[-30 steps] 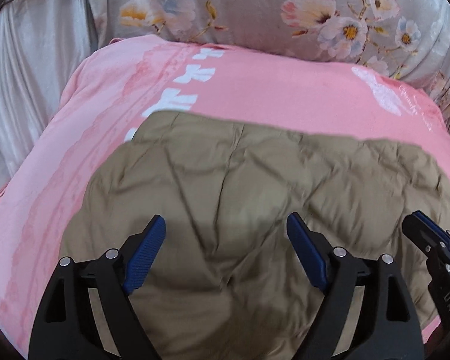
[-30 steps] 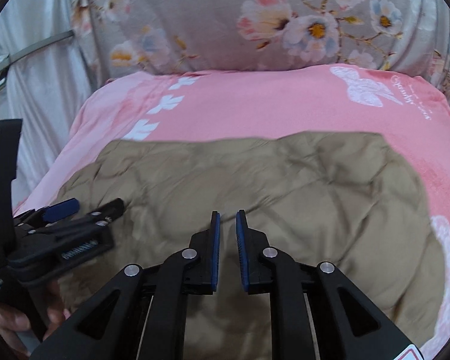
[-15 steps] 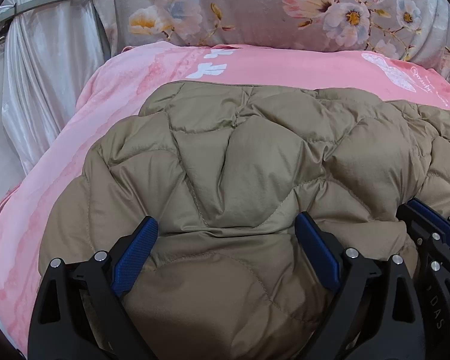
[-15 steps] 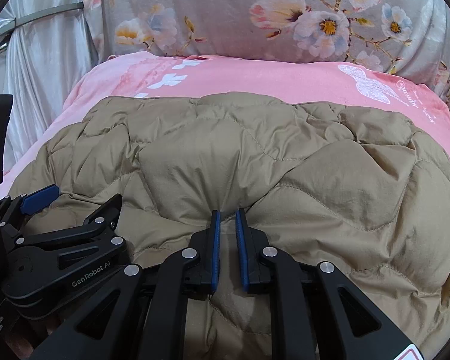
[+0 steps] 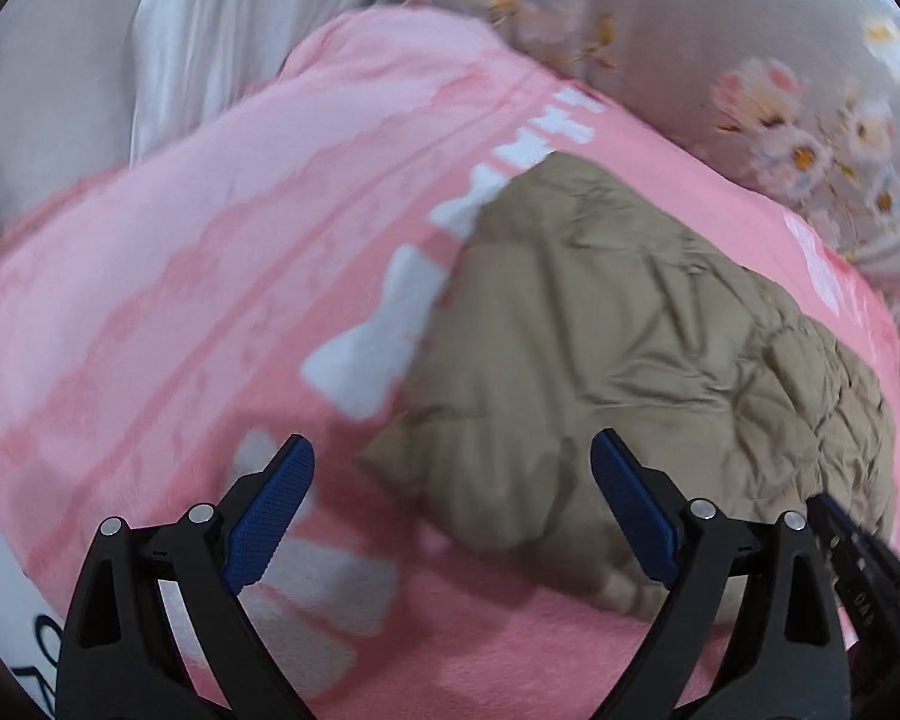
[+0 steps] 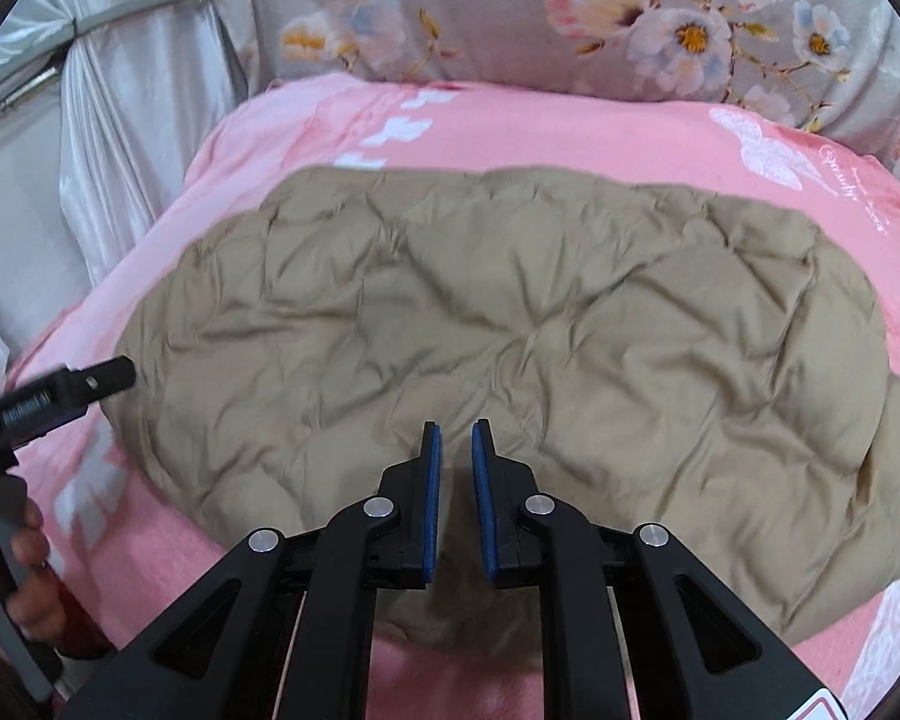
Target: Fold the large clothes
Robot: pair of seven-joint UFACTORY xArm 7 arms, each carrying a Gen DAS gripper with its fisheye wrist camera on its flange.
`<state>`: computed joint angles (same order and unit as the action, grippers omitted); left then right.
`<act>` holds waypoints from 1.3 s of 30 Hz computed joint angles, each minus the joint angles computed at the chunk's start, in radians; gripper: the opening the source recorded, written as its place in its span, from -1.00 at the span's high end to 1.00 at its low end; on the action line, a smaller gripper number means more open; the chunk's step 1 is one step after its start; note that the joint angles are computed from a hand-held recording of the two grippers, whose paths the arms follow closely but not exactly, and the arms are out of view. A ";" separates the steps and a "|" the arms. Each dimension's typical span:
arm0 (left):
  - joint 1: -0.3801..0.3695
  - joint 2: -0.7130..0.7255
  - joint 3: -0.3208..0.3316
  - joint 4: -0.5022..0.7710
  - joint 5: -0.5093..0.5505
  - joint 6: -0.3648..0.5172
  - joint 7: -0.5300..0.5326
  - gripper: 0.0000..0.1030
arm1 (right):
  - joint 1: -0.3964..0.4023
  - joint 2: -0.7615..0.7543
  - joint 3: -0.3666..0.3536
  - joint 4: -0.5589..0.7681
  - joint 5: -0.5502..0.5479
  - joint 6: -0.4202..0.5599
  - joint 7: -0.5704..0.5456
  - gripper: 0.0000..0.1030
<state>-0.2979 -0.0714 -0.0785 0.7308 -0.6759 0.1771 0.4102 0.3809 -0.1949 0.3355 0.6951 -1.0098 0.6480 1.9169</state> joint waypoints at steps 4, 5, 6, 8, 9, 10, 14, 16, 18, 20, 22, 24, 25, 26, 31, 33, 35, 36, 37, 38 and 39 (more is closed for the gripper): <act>0.046 0.084 0.032 0.107 -0.322 0.260 0.209 -0.79 | 0.003 0.029 -0.013 0.006 0.020 -0.017 -0.018 0.75; 0.060 0.097 0.024 0.116 -0.364 0.292 0.236 -0.84 | 0.002 0.032 -0.019 0.002 0.022 -0.031 -0.019 0.75; 0.068 0.100 0.008 0.118 -0.389 0.281 0.253 -0.90 | 0.001 0.033 -0.022 -0.001 0.021 -0.042 -0.017 0.75; 0.076 0.106 -0.018 0.125 -0.418 0.276 0.294 -0.90 | -0.010 0.030 -0.034 -0.019 0.006 -0.088 0.000 0.75; 0.076 0.110 -0.029 0.132 -0.426 0.287 0.310 -0.81 | -0.017 0.031 -0.038 -0.025 -0.001 -0.106 0.007 0.76; 0.079 0.116 -0.034 0.142 -0.422 0.298 0.311 -0.61 | -0.022 0.032 -0.040 -0.029 -0.008 -0.121 0.011 0.76; 0.067 0.094 -0.057 0.149 -0.366 0.303 0.269 0.12 | -0.037 0.038 -0.042 -0.035 -0.036 -0.147 0.024 0.76; 0.048 0.059 -0.066 0.140 -0.303 0.270 0.221 0.51 | -0.043 0.034 -0.047 -0.043 -0.051 -0.167 0.026 0.76; 0.033 0.024 -0.064 0.136 -0.288 0.260 0.212 0.63 | -0.054 0.012 -0.060 -0.066 -0.045 -0.218 0.025 0.78; 0.009 -0.022 -0.061 0.134 -0.282 0.251 0.216 0.66 | -0.061 -0.040 -0.072 -0.109 0.033 -0.273 0.012 0.80; -0.015 -0.057 -0.058 0.138 -0.254 0.244 0.203 0.67 | -0.051 -0.115 -0.075 -0.160 0.130 -0.309 -0.018 0.81; -0.037 -0.087 -0.054 0.141 -0.214 0.236 0.188 0.68 | -0.010 -0.180 -0.079 -0.191 0.237 -0.278 -0.107 0.85; -0.050 -0.085 -0.051 0.154 -0.199 0.234 0.183 0.68 | 0.007 -0.197 -0.078 -0.198 0.281 -0.260 -0.147 0.86; -0.062 -0.094 -0.047 0.156 -0.192 0.234 0.187 0.68 | 0.015 -0.201 -0.077 -0.204 0.315 -0.258 -0.177 0.86; -0.126 -0.137 -0.053 0.162 -0.124 0.227 0.175 0.69 | -0.079 -0.162 -0.031 -0.260 0.343 -0.421 -0.168 0.90; -0.151 -0.146 -0.051 0.164 -0.111 0.226 0.185 0.69 | -0.143 -0.142 -0.002 -0.276 0.332 -0.498 -0.156 0.94; -0.175 -0.159 -0.046 0.160 -0.109 0.225 0.201 0.69 | -0.194 -0.112 0.014 -0.277 0.332 -0.558 -0.173 1.00; -0.190 -0.160 -0.049 0.164 -0.109 0.222 0.207 0.70 | -0.208 -0.103 0.017 -0.276 0.340 -0.575 -0.189 1.00; -0.202 -0.163 -0.049 0.163 -0.111 0.218 0.215 0.70 | -0.223 -0.094 0.018 -0.281 0.346 -0.604 -0.204 1.00; -0.218 -0.164 -0.055 0.162 -0.111 0.209 0.227 0.70 | -0.236 -0.088 0.021 -0.286 0.354 -0.625 -0.217 1.00; -0.232 -0.165 -0.060 0.164 -0.109 0.202 0.233 0.70 | -0.247 -0.083 0.025 -0.290 0.361 -0.645 -0.230 1.00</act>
